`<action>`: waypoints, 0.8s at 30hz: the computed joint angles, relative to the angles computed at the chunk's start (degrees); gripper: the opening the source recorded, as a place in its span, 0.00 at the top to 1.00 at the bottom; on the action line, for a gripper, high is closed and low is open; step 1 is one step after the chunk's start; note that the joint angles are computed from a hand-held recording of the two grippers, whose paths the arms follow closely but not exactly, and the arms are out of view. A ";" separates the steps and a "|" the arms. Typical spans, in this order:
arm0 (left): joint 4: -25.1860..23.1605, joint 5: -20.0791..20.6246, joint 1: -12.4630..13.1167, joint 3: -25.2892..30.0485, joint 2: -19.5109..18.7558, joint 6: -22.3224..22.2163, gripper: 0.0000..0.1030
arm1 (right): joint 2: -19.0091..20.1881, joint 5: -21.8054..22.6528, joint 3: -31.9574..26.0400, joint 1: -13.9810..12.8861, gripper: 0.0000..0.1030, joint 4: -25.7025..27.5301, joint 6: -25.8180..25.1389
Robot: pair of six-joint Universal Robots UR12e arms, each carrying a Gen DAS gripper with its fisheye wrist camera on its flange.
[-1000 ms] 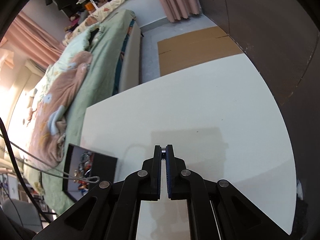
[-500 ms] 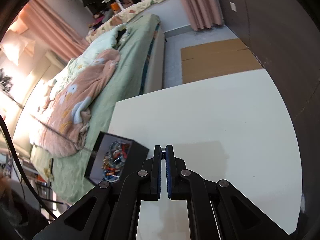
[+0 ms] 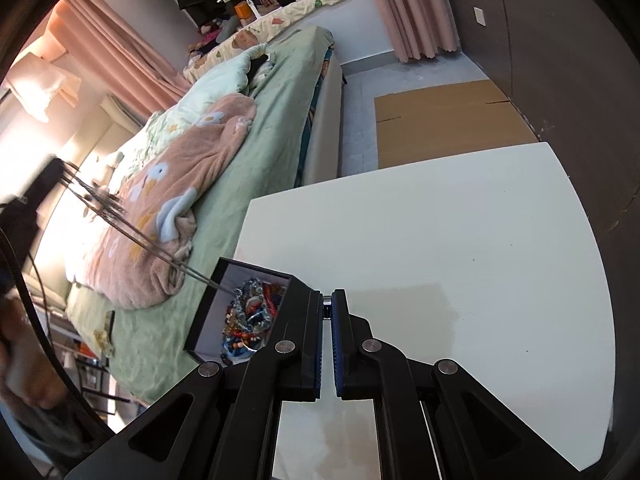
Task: Organize jewelry
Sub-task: 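Carry the silver chains over the black box and open the left gripper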
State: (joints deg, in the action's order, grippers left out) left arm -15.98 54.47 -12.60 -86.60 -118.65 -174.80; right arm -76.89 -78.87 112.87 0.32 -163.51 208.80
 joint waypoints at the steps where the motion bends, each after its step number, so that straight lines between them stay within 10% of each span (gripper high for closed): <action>1: -1.41 0.14 0.01 0.20 -0.17 0.45 0.96 | 0.01 0.01 -0.03 0.04 0.94 -0.12 0.08; 15: -16.56 1.02 -0.32 4.85 -3.70 2.99 0.92 | 1.08 2.18 -0.05 -0.11 0.94 -3.37 1.45; 19: -13.88 0.96 0.09 4.61 -3.72 0.34 0.36 | 2.39 4.07 -0.99 0.22 0.94 -4.23 1.43; 24: -10.60 1.16 0.69 4.05 -3.40 -2.37 0.33 | 4.42 6.34 -2.65 0.91 0.94 -5.24 1.81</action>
State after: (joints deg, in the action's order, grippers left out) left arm -26.58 55.64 -11.92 -82.54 -122.05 -177.17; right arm -72.48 -72.53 110.22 1.23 -168.74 210.61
